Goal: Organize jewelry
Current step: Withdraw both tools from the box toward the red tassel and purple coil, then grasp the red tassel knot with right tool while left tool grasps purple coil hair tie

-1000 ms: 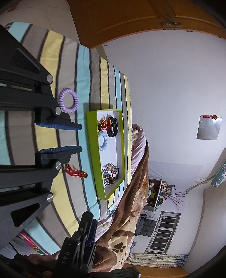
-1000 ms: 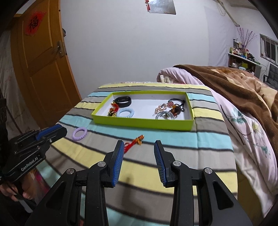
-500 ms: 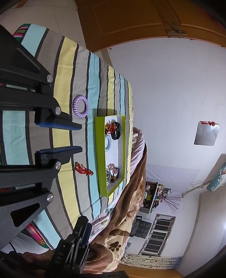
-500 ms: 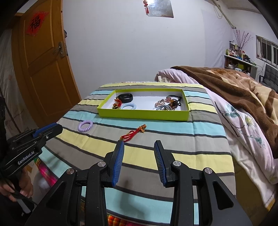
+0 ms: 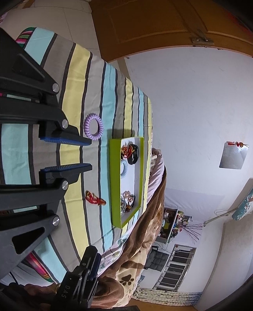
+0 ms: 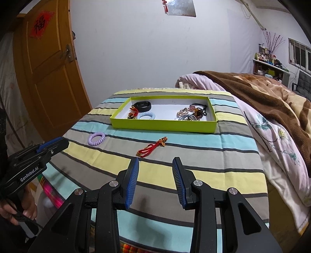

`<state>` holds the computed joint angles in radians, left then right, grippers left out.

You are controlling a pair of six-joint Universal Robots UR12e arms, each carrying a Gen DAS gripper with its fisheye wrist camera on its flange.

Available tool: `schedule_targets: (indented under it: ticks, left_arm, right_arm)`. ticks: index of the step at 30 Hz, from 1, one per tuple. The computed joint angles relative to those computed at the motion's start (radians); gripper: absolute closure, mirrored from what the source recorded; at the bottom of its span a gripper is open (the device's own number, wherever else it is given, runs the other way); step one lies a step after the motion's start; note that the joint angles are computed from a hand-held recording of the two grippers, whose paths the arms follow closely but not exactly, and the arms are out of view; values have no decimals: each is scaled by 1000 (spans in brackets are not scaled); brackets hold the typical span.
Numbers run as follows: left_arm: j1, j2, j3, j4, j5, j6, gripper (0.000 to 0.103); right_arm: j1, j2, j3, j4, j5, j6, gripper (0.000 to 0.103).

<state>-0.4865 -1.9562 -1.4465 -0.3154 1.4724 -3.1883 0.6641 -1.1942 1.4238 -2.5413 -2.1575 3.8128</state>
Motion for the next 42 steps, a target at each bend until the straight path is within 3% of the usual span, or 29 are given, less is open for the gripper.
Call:
schedule_targets:
  ticks: [13, 24, 30, 38, 39, 41, 42]
  left_arm:
    - [25, -48, 59, -61, 27, -18, 76]
    - [37, -118, 163, -198, 42, -43, 76]
    - [42, -140, 211, -296, 9, -47, 76]
    - [36, -165, 258, -381, 47, -56, 76]
    - [35, -167, 261, -382, 54, -57, 76]
    - [30, -171, 269, -389, 73, -52, 76]
    - [26, -173, 272, -392, 89, -45, 76]
  right_arm:
    - [-38, 51, -58, 46, 84, 18, 66]
    - [-73, 108, -138, 128, 134, 60, 66]
    - [-91, 126, -166, 182, 157, 90, 66]
    - [-95, 140, -189, 236, 165, 82, 66]
    - [-95, 142, -191, 238, 165, 74, 69]
    - [-94, 144, -195, 248, 162, 60, 85]
    - [-93, 143, -196, 251, 161, 55, 87]
